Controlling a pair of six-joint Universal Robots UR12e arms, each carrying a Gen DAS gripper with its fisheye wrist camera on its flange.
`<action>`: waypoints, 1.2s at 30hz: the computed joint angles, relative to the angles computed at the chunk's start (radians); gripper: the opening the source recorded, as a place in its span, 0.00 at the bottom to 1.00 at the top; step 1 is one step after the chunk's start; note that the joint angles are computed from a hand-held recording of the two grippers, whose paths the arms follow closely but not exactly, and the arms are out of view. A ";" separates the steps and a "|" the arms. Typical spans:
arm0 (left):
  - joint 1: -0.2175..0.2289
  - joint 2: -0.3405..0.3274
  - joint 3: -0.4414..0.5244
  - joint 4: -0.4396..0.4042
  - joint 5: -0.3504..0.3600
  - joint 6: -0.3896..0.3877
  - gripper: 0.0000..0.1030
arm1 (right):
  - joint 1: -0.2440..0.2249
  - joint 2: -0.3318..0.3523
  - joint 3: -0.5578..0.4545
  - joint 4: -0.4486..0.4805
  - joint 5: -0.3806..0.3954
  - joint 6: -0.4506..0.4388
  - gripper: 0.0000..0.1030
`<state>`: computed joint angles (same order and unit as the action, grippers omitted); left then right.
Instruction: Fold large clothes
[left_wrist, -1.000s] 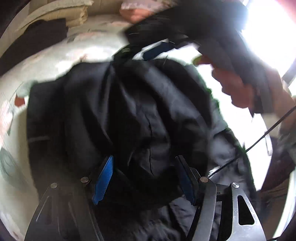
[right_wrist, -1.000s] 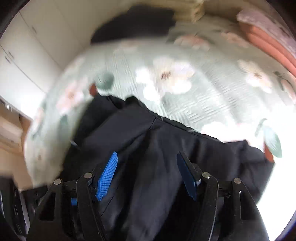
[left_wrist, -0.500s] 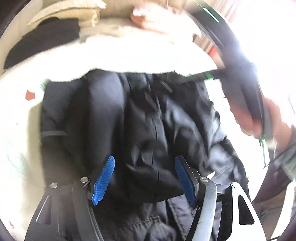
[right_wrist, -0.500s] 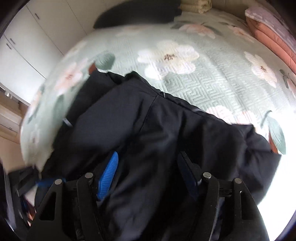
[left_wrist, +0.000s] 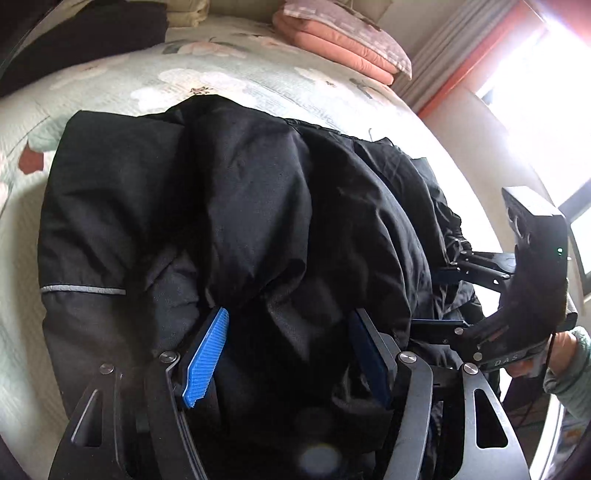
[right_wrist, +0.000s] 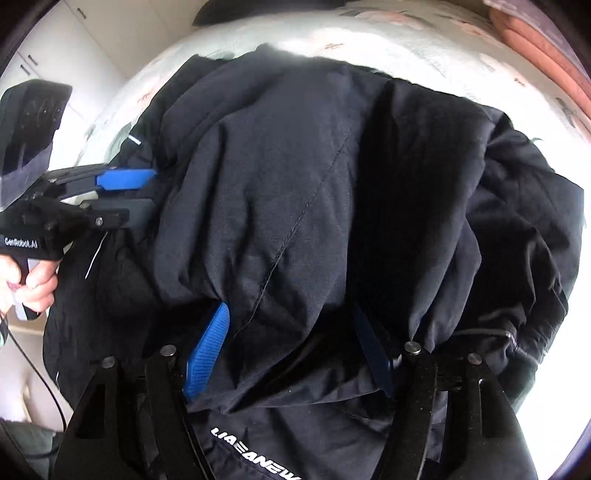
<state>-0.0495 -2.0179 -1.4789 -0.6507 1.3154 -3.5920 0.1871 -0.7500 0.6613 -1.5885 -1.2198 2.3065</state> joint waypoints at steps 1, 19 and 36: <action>-0.005 0.001 0.003 -0.004 0.012 0.007 0.67 | 0.000 -0.008 0.016 -0.020 -0.002 0.014 0.68; 0.016 0.339 -0.303 -0.146 0.084 -0.158 0.68 | -0.145 -0.350 0.444 -0.150 -0.050 0.263 0.69; -0.031 0.489 -0.496 -0.324 0.023 -0.338 0.67 | -0.235 -0.402 0.528 0.039 -0.295 0.285 0.69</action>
<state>-0.0807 -1.5285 -1.9749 -0.9747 1.3380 -3.9303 -0.0476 -1.1519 1.1893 -1.5496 -1.5151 2.5914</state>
